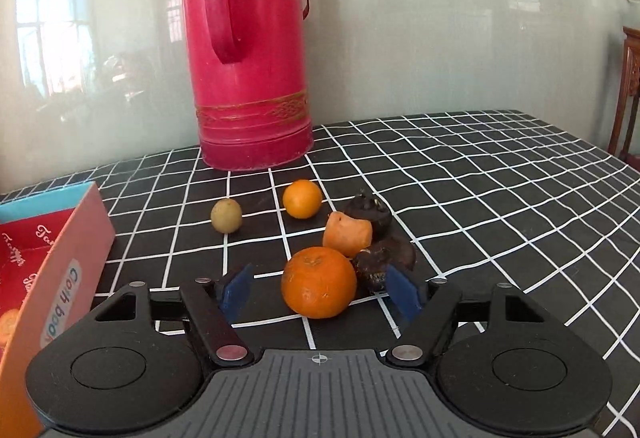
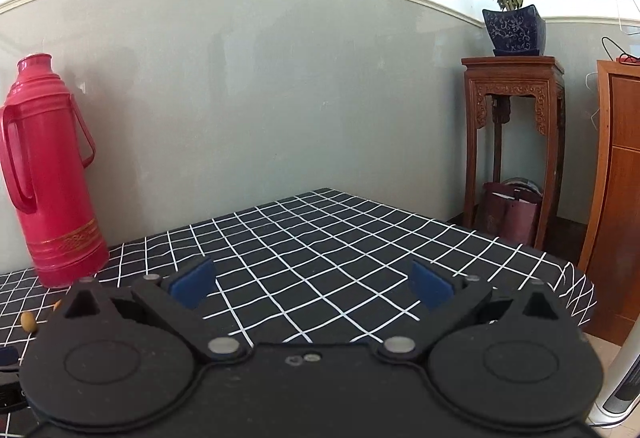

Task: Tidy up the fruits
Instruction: 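Reach the left gripper to a large orange and close on it, then carry the orange with the left gripper and release into the box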

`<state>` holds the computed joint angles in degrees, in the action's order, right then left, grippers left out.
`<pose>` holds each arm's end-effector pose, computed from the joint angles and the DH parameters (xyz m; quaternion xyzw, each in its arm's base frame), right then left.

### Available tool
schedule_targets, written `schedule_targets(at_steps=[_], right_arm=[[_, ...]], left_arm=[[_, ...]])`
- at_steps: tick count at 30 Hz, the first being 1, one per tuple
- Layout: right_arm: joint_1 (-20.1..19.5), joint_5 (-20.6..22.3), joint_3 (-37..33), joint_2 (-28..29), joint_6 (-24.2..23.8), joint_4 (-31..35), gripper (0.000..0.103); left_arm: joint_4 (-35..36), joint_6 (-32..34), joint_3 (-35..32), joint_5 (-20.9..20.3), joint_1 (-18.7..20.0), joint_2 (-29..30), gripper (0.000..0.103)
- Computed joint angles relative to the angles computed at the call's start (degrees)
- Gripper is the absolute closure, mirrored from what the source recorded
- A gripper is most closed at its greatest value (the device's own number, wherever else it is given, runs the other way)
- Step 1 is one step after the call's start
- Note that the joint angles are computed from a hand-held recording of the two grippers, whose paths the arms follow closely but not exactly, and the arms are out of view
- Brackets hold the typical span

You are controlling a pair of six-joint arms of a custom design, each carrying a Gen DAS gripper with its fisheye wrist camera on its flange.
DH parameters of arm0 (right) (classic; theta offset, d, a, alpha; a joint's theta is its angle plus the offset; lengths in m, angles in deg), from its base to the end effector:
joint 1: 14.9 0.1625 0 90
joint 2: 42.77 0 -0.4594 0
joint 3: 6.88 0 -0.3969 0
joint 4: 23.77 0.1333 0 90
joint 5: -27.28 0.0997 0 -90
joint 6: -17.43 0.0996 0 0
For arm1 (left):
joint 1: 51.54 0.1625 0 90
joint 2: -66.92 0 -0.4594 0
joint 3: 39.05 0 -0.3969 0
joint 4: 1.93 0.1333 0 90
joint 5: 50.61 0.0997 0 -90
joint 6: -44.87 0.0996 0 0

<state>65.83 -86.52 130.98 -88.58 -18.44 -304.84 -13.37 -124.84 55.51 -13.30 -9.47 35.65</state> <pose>0.0306 -0.3904 0.2080 -0.0065 -0.6544 0.6358 0.4093 -0.2510 -0.5128 -0.0626 0.2853 0.8105 -0.4125 0.3025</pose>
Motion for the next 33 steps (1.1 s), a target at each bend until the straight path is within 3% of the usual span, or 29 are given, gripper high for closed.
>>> schedule_targets(at_steps=[9,13,20,25,30,33], right_arm=[[-0.1,0.7,0.7,-0.7,1.5,2.5,0.006],[-0.1,1.5,0.9,-0.6,1.4,2.7,0.006],[0.0,1.7,0.9,-0.6,1.1,2.8,0.006],[0.1,2.2,1.3,-0.8,2.6,3.7,0.006],[1.5,2.7,1.1,0.1,2.5,4.5,0.006],[2.6,2.9,0.9,1.1,2.6,5.5,0.006]], left_arm=[[1.1,-2.7,-0.1,-1.2,0.6,-0.6,0.031],[4.2,-3.4,-1.9,0.9,0.9,0.3,0.059],[4.2,-4.6,-2.3,0.3,0.9,0.8,0.062],[-6.8,2.1,3.0,-6.2,-1.0,-1.6,0.062],[-30.2,18.5,12.6,-17.1,-3.4,-7.1,0.062],[-39.9,24.7,16.3,-23.1,-3.0,-10.4,0.061]])
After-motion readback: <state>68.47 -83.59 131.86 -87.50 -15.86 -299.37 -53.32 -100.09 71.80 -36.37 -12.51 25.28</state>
